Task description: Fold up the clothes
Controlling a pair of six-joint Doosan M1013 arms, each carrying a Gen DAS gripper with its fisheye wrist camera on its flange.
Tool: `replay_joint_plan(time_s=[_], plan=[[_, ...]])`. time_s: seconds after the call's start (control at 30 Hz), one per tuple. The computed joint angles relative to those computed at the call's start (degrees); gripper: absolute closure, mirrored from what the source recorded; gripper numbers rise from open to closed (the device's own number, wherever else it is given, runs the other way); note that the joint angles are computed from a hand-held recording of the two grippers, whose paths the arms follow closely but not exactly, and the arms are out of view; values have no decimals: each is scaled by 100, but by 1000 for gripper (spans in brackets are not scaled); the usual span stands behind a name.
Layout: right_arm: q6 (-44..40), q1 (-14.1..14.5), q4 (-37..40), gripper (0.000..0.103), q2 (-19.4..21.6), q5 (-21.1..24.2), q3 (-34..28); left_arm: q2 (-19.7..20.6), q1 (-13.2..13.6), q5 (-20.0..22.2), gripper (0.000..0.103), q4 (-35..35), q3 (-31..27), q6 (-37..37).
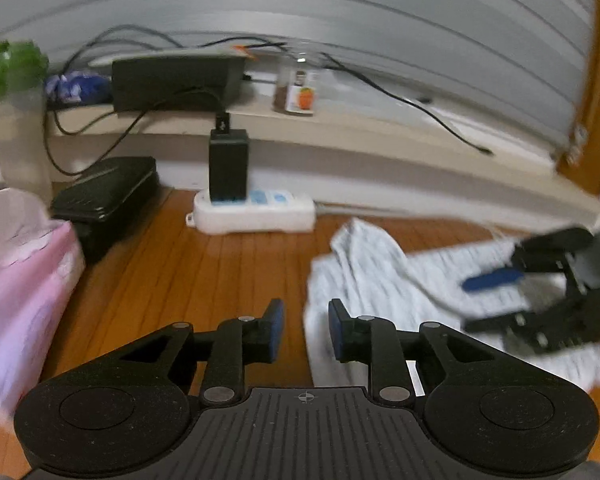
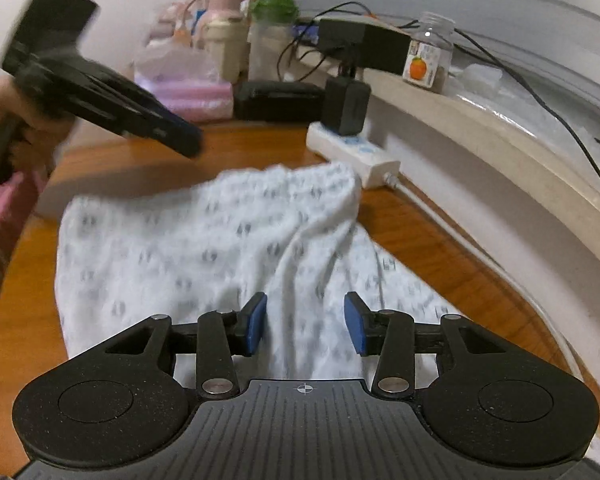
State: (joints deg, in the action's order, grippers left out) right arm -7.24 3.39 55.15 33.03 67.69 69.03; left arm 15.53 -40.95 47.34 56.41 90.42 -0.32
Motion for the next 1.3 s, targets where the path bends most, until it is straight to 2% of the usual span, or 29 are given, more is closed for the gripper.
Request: replay_joint_plan(time_s=[0.13,0.17,0.27,0.33,0.47,0.6,0.63,0.67,0.7,0.73,0.83,0.87,0.9,0.93,1.0,1.13,1.2,1.23,1.3], plan=[[399,142,67,55,30,-279,-32,139,333,-440,58,-494,-162,469],[315,167,33,55,21,-375,23,182,375,-485,54,-633,-203,630],[-1,179,150,55,-9,-539,196,303,489,-628,54,-1048,-314,1106],[-29,163,197,55,-8,-527,215,315,508,-876,54,-1189,-279,1264],[-171,158,265,55,-39,-604,289,367,403,-944,57,-995,-265,1265],[-170,155,275,55,-33,-593,284,446,251,-690,71,-692,-340,1286],[-119,154,260,55,-18,-562,258,454,222,-664,80,-582,-343,1230],[-73,153,248,55,-6,-535,236,461,205,-655,82,-490,-351,1200],[-35,152,239,55,3,-514,219,469,183,-634,90,-348,-355,1130],[-17,151,237,55,6,-504,214,474,140,-527,91,-6,-347,875],[-149,155,290,55,-35,-584,288,480,-73,346,92,1314,-305,-312],[-229,158,318,55,-56,-630,327,478,-105,647,92,1478,-306,-584],[-310,161,347,55,-76,-676,366,500,-105,886,89,1383,-357,-555],[-366,163,366,55,-89,-707,391,507,-60,935,86,1053,-420,-284],[-401,163,381,55,-95,-725,405,474,-13,853,83,770,-390,-222],[-218,149,360,55,-50,-620,320,421,-73,609,83,919,-292,-392],[-130,125,432,55,-35,-566,289,423,-73,409,62,947,-328,-338],[-85,115,461,57,-33,-560,278,429,-70,317,58,945,-350,-292],[24,104,390,61,-45,-569,249,500,-32,184,57,823,-469,-50]])
